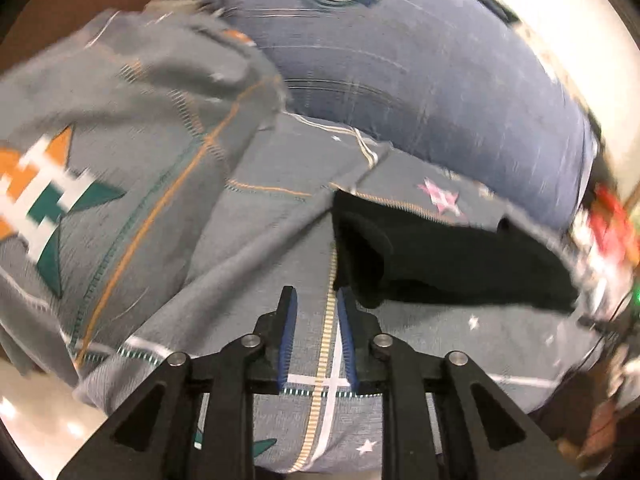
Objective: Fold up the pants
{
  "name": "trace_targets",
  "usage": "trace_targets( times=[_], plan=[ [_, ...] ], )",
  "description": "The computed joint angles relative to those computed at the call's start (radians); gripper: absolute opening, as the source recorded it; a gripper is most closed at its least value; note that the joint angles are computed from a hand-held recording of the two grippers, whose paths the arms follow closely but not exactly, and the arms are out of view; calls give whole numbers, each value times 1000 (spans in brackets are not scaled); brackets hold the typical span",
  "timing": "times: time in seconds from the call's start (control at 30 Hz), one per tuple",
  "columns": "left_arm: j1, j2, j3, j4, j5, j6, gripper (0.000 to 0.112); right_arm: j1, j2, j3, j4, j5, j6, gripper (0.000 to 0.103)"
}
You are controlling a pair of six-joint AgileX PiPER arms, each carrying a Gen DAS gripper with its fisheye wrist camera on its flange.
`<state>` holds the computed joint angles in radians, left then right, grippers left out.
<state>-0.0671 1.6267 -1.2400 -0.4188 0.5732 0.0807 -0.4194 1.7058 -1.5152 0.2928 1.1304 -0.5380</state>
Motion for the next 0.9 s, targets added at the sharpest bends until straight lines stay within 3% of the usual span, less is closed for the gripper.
trace_targets(
  times=[0.07,0.23,0.37,0.4,0.43,0.47,0.7,0.8,0.9],
  plan=[
    [37,23,-27,-97,31,45,32,-41,5,-15,22,-23,28,49],
    [37,154,-174,-317,157,141,55,-121,42,-57,137,-28,82,54],
    [-2,358,-434,-261,290,43,58,-164,85,-101,190,-40,137,55],
    [-13,408,-506,-225,320,5,53,-177,98,-120,199,-37,152,55],
    [-23,459,-583,-195,358,-28,41,-189,109,-137,209,-33,166,56],
    [-29,489,-632,-182,386,-42,8,-213,122,-157,232,-29,177,58],
    [-111,577,-970,11,468,-125,7,-271,230,-285,256,-23,227,60],
    [-113,670,-1183,74,548,-186,7,-258,300,-366,234,-21,279,68],
    [-137,774,-1319,260,630,-268,8,-216,379,-460,140,-34,352,72]
  ],
)
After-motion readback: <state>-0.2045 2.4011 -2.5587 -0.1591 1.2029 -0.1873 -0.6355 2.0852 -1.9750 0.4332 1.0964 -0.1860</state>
